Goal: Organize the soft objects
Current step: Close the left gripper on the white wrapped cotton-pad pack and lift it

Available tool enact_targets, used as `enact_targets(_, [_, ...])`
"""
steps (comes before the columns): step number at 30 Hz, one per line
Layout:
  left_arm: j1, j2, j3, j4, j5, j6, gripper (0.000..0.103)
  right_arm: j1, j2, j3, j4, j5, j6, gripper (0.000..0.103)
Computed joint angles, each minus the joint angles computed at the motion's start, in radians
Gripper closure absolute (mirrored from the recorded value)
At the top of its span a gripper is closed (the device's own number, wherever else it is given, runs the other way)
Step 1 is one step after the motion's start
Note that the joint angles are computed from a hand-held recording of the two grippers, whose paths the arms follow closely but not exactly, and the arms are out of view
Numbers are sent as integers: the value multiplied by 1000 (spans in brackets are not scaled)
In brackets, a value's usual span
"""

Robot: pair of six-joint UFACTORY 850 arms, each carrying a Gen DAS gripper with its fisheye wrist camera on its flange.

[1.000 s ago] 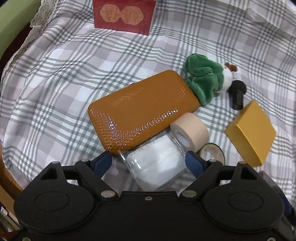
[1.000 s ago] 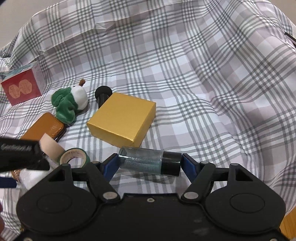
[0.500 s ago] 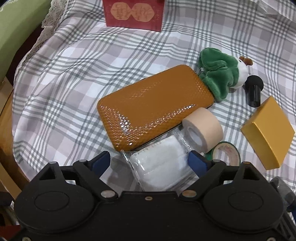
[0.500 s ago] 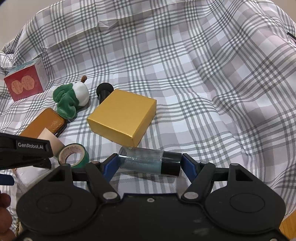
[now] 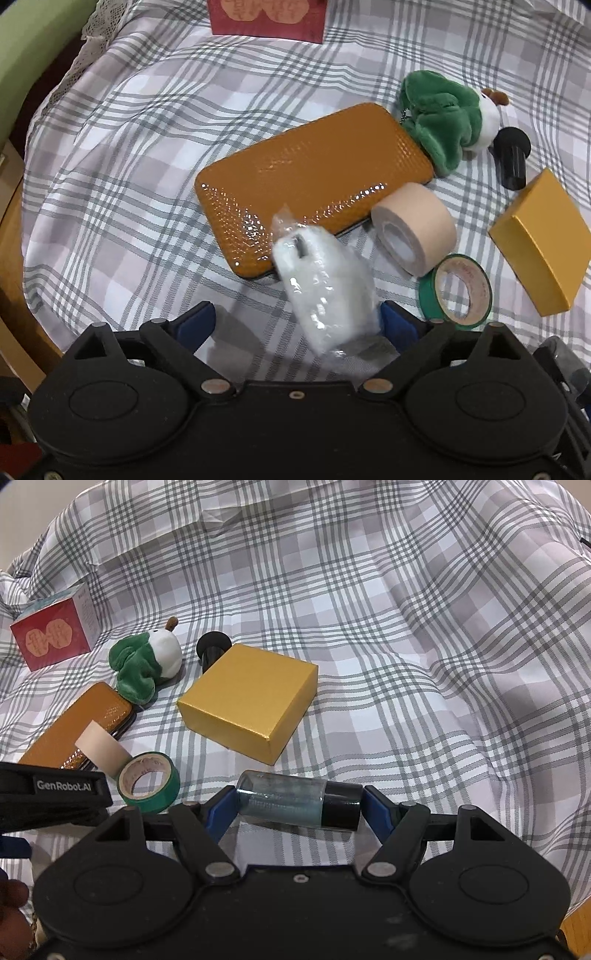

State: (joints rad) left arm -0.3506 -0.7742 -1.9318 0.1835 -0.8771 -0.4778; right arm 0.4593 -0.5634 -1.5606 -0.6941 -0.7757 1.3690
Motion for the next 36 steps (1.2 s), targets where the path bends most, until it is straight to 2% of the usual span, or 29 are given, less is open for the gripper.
enact_targets(12, [-3, 36, 46, 30, 26, 7, 10, 5, -6, -7, 13, -1, -21, 32])
enact_targets(20, [-11, 96, 128, 76, 99, 7, 10, 4, -3, -4, 11, 4, -14, 32])
enact_targets(25, [-28, 138, 201, 184, 170, -29, 9, 0, 0, 1, 13, 10, -7, 32])
enact_targets(36, [-28, 116, 191, 199, 158, -6, 9, -3, -3, 0, 27, 3, -15, 32])
